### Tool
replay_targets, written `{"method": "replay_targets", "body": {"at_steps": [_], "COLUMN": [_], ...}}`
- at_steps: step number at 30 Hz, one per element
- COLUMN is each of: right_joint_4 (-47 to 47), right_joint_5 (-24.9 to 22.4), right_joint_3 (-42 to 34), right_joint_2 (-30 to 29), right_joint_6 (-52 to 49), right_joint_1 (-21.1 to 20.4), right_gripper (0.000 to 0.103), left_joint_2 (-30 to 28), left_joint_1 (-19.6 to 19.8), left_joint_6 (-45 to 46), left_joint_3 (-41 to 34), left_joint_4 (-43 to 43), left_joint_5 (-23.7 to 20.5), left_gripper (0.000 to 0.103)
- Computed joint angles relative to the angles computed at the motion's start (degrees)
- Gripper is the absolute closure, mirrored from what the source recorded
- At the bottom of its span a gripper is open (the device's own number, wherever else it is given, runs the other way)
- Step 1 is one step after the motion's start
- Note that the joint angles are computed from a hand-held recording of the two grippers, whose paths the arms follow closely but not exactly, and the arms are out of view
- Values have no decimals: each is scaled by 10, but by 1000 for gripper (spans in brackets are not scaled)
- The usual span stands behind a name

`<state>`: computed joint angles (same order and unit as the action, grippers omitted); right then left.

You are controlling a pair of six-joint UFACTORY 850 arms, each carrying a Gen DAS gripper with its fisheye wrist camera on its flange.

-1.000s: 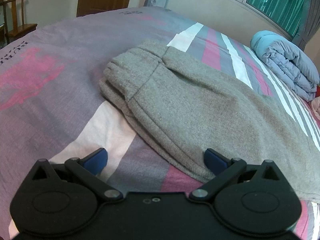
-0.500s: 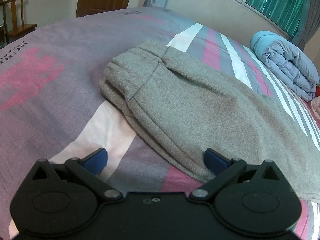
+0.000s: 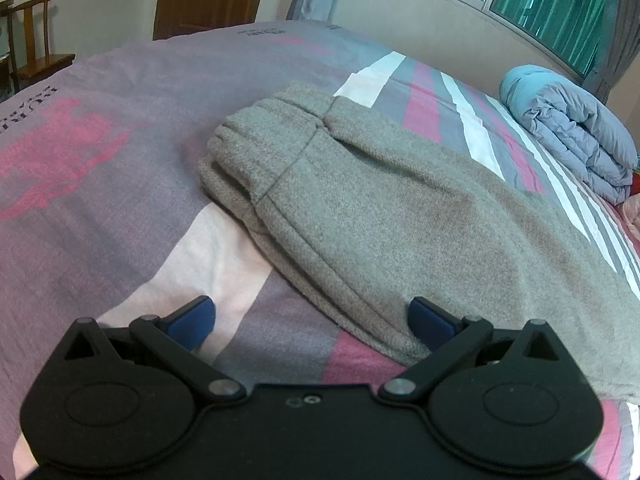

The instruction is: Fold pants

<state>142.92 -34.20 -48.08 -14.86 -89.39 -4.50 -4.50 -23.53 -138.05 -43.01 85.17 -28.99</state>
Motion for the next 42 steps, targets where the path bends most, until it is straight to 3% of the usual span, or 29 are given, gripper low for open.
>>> {"method": "replay_targets", "body": {"at_steps": [2, 5, 16, 18, 20, 21, 31, 33, 40, 42], "right_joint_4": [-13, -1, 6, 17, 31, 29, 18, 14, 53, 55], "right_joint_5": [1, -37, -52, -65, -78, -75, -78, -63, -114, -114], "right_joint_3": [-7, -4, 2, 4, 8, 6, 0, -15, 38, 44], "right_joint_2": [-14, -30, -30, -29, -26, -24, -32, -41, -16, -15], "right_joint_6": [20, 45, 52, 46, 35, 32, 51, 54, 0, -14], "right_joint_1": [0, -6, -6, -4, -1, 0, -2, 0, -3, -3], "right_gripper": [99, 99, 98, 80, 67, 65, 67, 76, 78, 87], "left_joint_2": [0, 3, -1, 0, 0, 0, -1, -1, -2, -2], "left_joint_1": [1, 4, 2, 3, 3, 3, 2, 2, 0, 0], "left_joint_6": [5, 13, 5, 7, 7, 6, -2, -4, -14, -14], "left_joint_3": [-1, -1, -2, -2, -2, -2, 0, 0, 1, 1], "left_joint_4": [-6, -12, -5, -7, -7, -6, 3, 3, 13, 13], "left_joint_5": [1, 8, 3, 5, 4, 3, 3, 2, -1, -2], "left_gripper": [6, 6, 6, 6, 6, 6, 6, 6, 6, 6]}}
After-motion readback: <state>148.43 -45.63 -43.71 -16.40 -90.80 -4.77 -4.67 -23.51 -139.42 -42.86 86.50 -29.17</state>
